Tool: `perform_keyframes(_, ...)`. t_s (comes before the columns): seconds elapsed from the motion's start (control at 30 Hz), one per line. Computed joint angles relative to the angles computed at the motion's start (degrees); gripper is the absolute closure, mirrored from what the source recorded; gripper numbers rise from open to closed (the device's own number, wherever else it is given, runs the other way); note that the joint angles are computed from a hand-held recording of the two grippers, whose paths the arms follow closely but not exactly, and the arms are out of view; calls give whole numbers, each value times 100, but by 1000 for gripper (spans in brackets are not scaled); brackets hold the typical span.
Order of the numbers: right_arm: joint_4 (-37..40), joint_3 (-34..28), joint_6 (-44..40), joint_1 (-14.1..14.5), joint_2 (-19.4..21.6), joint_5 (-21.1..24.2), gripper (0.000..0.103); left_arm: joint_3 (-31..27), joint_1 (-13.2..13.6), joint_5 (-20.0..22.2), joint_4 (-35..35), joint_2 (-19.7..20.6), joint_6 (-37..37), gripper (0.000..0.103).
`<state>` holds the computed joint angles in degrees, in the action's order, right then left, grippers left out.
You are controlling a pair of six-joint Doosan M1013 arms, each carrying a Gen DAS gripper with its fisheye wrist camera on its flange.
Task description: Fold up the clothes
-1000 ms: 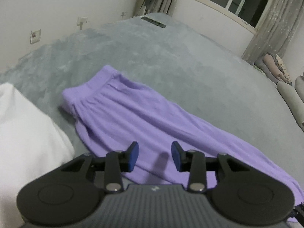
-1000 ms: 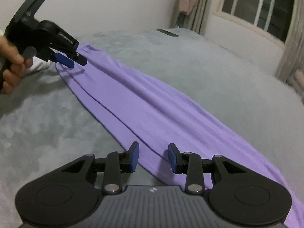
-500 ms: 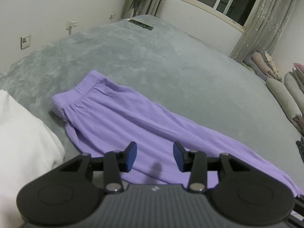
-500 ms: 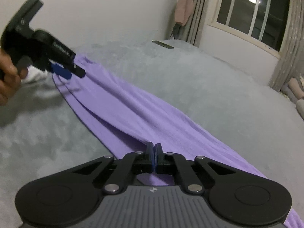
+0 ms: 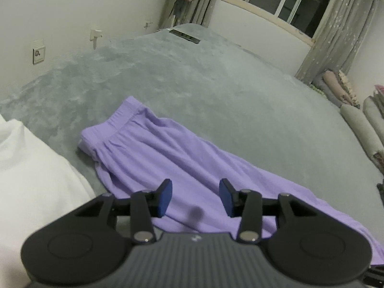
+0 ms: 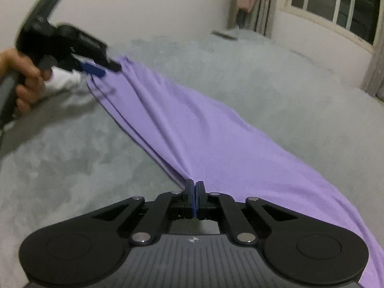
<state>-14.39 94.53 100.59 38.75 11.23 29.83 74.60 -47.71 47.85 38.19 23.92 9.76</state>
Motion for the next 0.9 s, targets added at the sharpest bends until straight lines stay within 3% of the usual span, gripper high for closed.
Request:
perform_keyframes(0.2, 237, 82, -257, -29, -84, -192, 101, -14, -34, -108, 108, -17, 121, 62)
perform_keyframes(0.27, 327, 54, -364, -42, -61, -66, 101, -68, -75, -132, 110, 33, 290, 59)
perform_keyframes(0.33, 291, 1, -397, -29, -2, 144, 101, -138, -91, -183, -99, 103, 561, 59)
perform_keyframes(0.57, 754, 134, -807, -107, -149, -61, 98, -377, -93, 36, -773, 345, 1283, 59)
perform_keyframes(0.73, -209, 346, 983, -233, -348, -161, 96, -399, -149, 117, -606, 323, 1166, 59)
perform_keyframes(0.83, -991, 532, 2450, -295, -492, -26, 96, -373, -262, -53, -388, 271, 1170, 58)
perform_keyframes(0.9, -1188, 652, 2941, -323, -585, 9, 96, -379, -335, -204, -369, 257, 1302, 57)
